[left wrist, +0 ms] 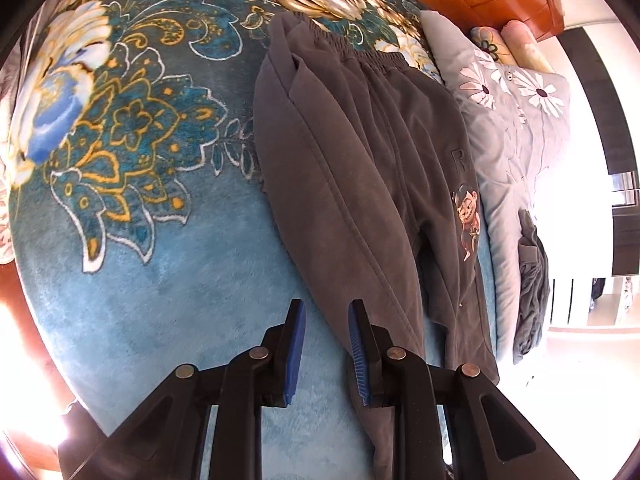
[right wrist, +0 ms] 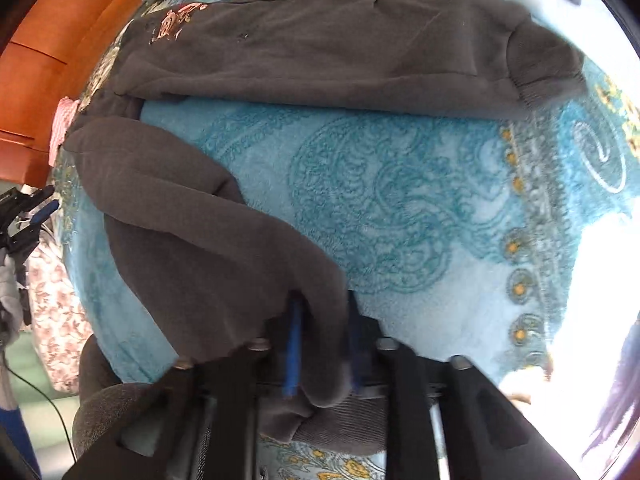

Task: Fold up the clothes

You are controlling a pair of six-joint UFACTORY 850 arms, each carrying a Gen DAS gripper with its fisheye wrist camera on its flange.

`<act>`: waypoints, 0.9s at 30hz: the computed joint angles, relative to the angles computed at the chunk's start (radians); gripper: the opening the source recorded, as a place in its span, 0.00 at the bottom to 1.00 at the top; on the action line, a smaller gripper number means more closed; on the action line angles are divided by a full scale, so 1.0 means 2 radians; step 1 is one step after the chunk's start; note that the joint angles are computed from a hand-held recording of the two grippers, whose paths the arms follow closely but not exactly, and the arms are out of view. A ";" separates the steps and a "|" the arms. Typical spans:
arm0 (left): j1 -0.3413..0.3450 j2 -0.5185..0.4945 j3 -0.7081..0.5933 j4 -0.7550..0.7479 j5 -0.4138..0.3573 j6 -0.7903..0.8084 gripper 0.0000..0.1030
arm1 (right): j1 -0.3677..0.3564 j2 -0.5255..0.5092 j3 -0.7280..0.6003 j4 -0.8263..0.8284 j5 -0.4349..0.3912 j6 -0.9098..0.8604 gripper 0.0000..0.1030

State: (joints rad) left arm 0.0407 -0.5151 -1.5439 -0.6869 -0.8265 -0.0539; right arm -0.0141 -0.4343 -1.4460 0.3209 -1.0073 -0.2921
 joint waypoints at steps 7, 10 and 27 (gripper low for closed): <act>0.004 0.019 0.014 -0.031 0.007 0.033 0.24 | 0.002 0.012 -0.086 0.005 0.039 -0.006 0.07; 0.007 0.024 0.019 -0.044 0.009 0.047 0.24 | 0.007 0.050 -0.093 0.026 0.077 -0.068 0.07; 0.015 -0.001 0.021 -0.047 0.016 0.031 0.24 | -0.082 0.152 0.139 0.151 0.001 -0.168 0.25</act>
State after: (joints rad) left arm 0.0698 -0.5170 -1.5012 -0.7801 -0.7938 0.0079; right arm -0.1781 -0.1296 -1.1671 0.6234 -1.0050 -0.6281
